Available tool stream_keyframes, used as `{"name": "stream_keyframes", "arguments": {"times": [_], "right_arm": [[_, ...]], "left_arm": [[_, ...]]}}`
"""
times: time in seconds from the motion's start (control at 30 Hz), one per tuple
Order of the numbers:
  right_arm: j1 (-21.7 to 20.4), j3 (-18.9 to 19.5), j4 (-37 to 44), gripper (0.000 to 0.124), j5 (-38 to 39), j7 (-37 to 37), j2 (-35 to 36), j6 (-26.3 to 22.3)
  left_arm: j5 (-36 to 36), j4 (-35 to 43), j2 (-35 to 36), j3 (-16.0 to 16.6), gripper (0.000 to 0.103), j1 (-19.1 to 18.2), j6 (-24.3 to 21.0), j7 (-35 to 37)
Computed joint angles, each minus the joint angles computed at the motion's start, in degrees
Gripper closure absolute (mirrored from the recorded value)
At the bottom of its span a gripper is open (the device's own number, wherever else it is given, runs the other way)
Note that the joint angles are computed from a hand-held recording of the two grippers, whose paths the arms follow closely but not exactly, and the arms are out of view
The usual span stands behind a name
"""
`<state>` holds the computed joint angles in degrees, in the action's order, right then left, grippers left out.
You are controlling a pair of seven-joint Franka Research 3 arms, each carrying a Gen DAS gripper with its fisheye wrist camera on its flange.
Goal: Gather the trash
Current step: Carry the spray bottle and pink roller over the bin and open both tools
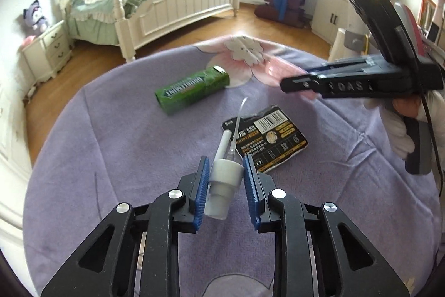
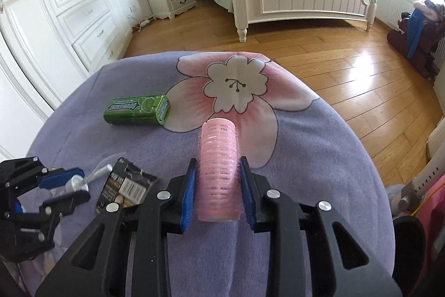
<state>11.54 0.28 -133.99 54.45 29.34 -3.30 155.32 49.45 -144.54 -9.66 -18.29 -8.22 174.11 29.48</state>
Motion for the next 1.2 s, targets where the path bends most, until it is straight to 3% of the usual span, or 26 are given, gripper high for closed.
{"name": "stream_keyframes", "arguments": {"times": [0.07,0.2,0.37,0.43,0.53,0.67,0.8,1.0,1.2], "right_arm": [[-0.5,-1.13,-1.56,0.095,3.92,-3.0,-2.41,-3.03],[-0.61,-3.54,-6.09,0.095,12.85,-9.93,-8.63,-5.89],[0.23,-6.91,-15.9,0.095,33.43,-32.46,-22.15,-1.17],[-1.27,-7.51,-18.52,0.095,37.33,-36.63,-25.81,-0.49],[-4.76,-8.41,-21.42,0.095,41.01,-40.58,-28.99,0.25],[-9.71,-10.52,-22.94,0.095,38.71,-38.9,-29.2,-1.24],[-13.7,-13.2,-23.27,0.095,35.94,-36.42,-27.0,-2.41],[-17.97,-15.6,-22.14,0.095,34.11,-34.38,-22.1,-4.67],[-21.46,-17.0,-20.81,0.095,33.34,-31.9,-17.4,-8.87]], "left_arm": [[1.31,-1.36,-1.83,-0.9,0.077,1.52,2.22,-4.36],[7.78,-1.71,-5.61,-7.1,0.077,7.21,4.23,-14.44],[15.48,1.86,-8.19,-16.46,0.077,13.66,6.71,-27.01],[19.83,4.75,-7.48,-21.01,0.077,16.86,7.13,-32.53],[27.17,10.7,-2.94,-25.63,0.077,17.92,4.89,-38.9],[32.95,18.73,7.36,-28.51,0.077,14.63,-0.42,-41.07],[36.29,26.09,18.04,-28.39,0.077,8.64,-4.85,-39.77],[36.11,36.09,30.12,-25.51,0.077,-1.19,-10.35,-33.53],[30.82,43.95,37.54,-22.33,0.077,-8.14,-12.99,-24.76]]}}
